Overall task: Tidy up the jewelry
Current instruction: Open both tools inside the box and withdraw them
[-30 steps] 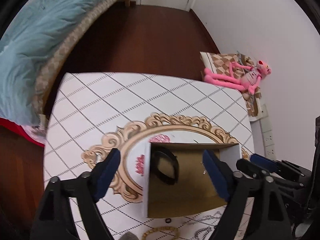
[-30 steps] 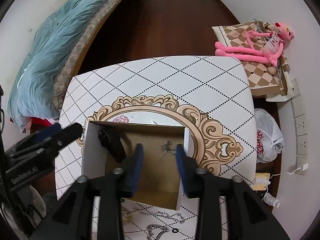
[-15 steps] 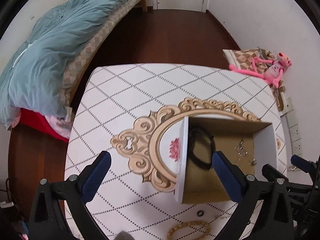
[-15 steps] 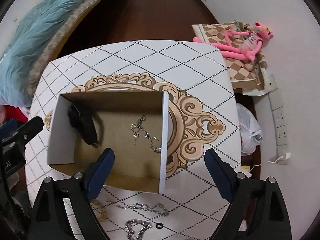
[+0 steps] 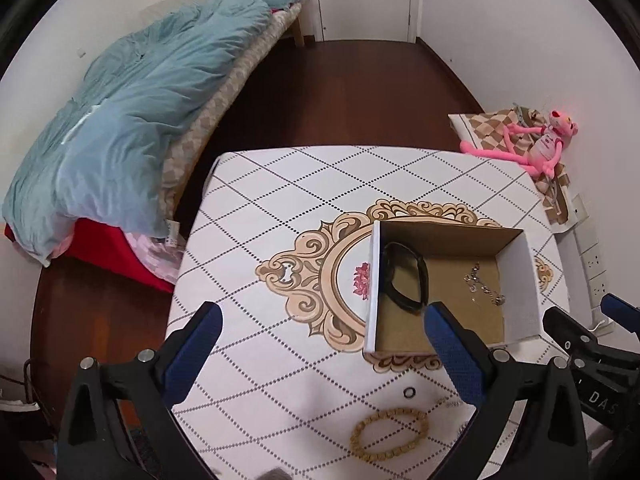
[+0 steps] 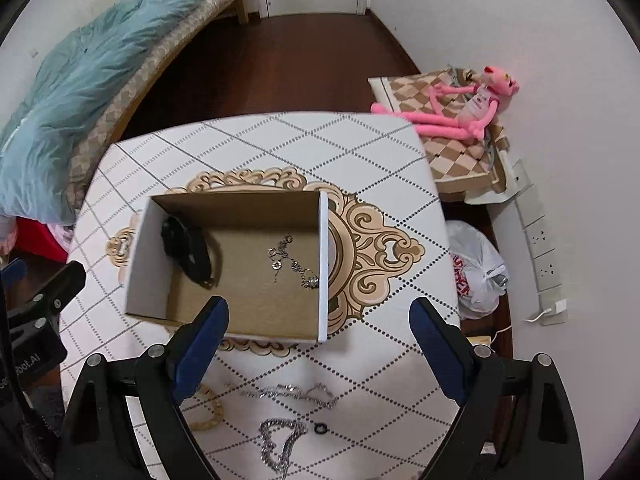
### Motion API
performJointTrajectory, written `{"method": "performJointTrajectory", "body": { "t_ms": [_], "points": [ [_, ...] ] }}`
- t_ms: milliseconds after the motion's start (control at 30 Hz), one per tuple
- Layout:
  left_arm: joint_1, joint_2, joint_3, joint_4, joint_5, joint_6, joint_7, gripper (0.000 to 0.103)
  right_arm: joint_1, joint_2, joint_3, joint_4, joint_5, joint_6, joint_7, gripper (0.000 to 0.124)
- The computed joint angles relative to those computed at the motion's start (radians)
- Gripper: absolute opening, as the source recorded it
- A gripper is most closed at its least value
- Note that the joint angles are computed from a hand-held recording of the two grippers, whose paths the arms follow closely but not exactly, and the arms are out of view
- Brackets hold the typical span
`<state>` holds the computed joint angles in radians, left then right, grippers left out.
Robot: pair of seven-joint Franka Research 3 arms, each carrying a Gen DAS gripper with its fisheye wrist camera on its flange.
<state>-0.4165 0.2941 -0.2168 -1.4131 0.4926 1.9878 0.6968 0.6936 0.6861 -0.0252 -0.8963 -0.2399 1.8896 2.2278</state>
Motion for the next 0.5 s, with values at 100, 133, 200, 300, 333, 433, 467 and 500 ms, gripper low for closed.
{"method": "performJointTrajectory", "body": {
  "t_ms": [100, 133, 200, 300, 333, 433, 467, 500],
  "points": [
    [-0.002, -0.039, -0.005, -0.029, -0.001, 0.001, -0.020, 0.103, 0.017, -0.080, -0.001, -0.101, -0.027, 0.040, 0.028, 0.093],
    [-0.006, -0.057, -0.007, -0.043, 0.009, 0.001, -0.027, 0.103, 0.021, -0.106, 0.001, -0.132, -0.037, 0.053, 0.040, 0.093],
    [-0.008, -0.086, -0.014, -0.066, 0.025, 0.006, -0.038, 0.103, 0.027, -0.153, 0.008, -0.188, -0.058, 0.070, 0.060, 0.093],
    [-0.008, -0.138, -0.026, -0.108, 0.041, 0.013, -0.052, 0.103, 0.037, -0.222, 0.022, -0.263, -0.098, 0.092, 0.096, 0.093],
    [-0.006, -0.152, -0.030, -0.119, 0.045, 0.018, -0.055, 0.103, 0.038, -0.236, 0.028, -0.276, -0.109, 0.095, 0.105, 0.093],
    [-0.002, -0.195, -0.044, -0.157, 0.052, 0.026, -0.064, 0.103, 0.040, -0.282, 0.046, -0.318, -0.139, 0.106, 0.131, 0.093],
    [0.001, -0.210, -0.047, -0.171, 0.050, 0.032, -0.070, 0.103, 0.040, -0.292, 0.052, -0.327, -0.147, 0.106, 0.138, 0.093],
    [0.004, -0.224, -0.051, -0.185, 0.049, 0.035, -0.074, 0.103, 0.040, -0.303, 0.057, -0.339, -0.156, 0.110, 0.145, 0.093]
  ]
}}
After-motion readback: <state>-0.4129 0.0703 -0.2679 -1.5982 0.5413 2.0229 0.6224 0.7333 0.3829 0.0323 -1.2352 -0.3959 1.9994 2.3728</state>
